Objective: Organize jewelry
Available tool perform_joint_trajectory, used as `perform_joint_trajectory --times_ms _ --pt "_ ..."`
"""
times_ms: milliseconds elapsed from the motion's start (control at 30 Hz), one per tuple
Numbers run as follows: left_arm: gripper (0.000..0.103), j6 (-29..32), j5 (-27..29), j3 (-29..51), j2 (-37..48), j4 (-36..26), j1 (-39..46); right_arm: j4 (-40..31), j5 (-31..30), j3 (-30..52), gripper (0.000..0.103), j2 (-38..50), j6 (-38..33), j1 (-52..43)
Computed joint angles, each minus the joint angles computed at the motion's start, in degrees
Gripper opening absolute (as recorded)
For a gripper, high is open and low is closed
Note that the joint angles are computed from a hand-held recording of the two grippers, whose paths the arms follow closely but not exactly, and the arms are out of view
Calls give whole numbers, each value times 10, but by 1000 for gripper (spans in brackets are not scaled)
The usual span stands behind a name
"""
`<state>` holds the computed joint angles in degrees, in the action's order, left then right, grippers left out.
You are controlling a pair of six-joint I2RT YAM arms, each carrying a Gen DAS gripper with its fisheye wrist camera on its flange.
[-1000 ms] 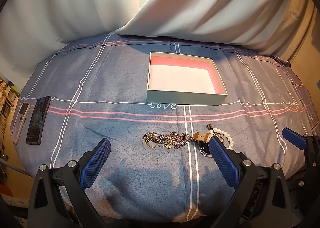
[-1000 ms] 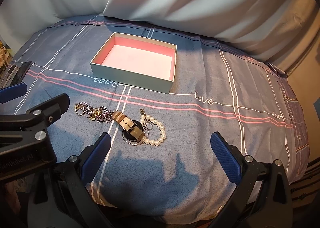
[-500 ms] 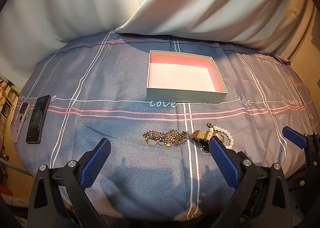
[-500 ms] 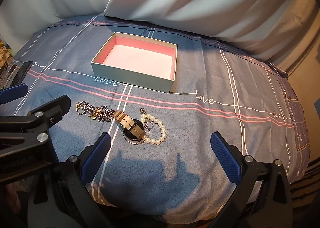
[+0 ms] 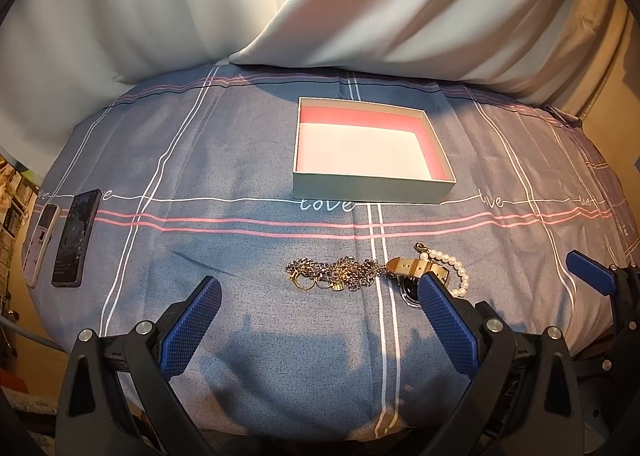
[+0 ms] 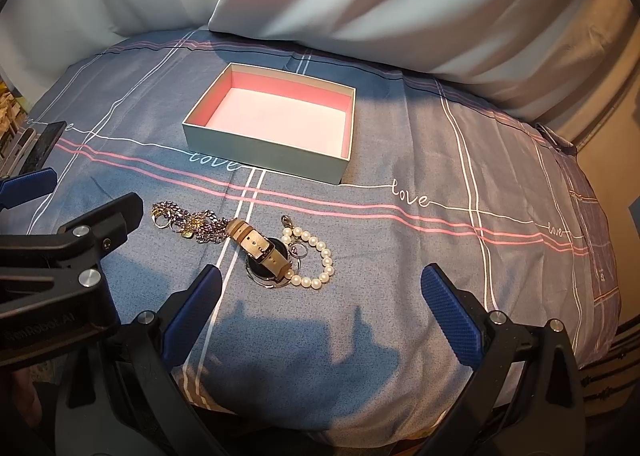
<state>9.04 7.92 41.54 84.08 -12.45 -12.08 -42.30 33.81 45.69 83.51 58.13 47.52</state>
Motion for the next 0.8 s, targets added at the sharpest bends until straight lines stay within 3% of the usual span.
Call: perform_joint_trajectory --times_ms 800 --pt "97 4 0 3 5 -2 -1 9 -5 -2 99 11 -8 -5"
